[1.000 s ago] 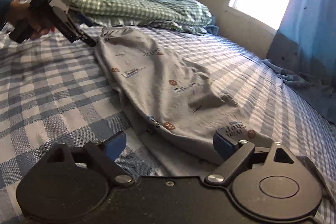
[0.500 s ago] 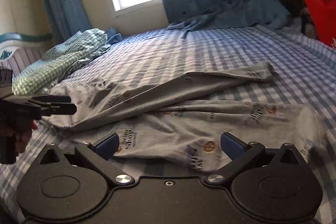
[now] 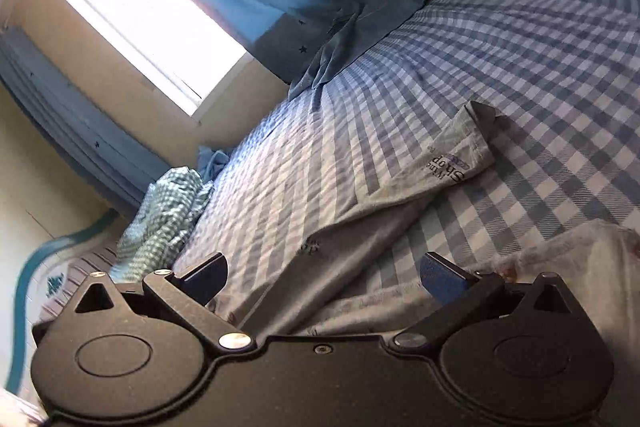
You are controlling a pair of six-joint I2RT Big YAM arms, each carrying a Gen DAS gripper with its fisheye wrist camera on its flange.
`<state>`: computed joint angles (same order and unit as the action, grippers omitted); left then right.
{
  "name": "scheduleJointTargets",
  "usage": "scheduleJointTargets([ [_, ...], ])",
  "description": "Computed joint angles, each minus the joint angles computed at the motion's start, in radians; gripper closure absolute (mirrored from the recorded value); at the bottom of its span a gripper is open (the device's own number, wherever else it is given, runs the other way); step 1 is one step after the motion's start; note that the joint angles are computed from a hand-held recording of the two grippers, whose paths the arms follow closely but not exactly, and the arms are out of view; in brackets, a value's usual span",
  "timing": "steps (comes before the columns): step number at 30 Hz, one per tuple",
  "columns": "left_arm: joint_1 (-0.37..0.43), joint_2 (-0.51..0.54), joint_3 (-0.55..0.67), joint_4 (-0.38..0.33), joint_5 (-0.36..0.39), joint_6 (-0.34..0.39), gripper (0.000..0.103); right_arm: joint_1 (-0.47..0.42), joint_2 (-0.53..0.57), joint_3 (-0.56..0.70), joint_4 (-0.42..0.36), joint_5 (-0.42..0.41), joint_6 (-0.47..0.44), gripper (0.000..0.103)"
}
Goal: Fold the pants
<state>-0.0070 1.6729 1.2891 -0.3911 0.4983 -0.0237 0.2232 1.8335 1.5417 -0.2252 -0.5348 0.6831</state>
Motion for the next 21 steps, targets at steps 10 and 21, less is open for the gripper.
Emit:
scheduleJointTargets([
  [10,0.005,0.049,0.085,-0.163,-0.011,0.014,0.068,0.008,0.186,0.224,-0.048,-0.054,0.286,0.023],
  [21,-0.033,-0.021,0.018,-0.084,-0.189,0.171,0.057,0.025,0.265,0.357,-0.201,0.112,0.316,0.054],
])
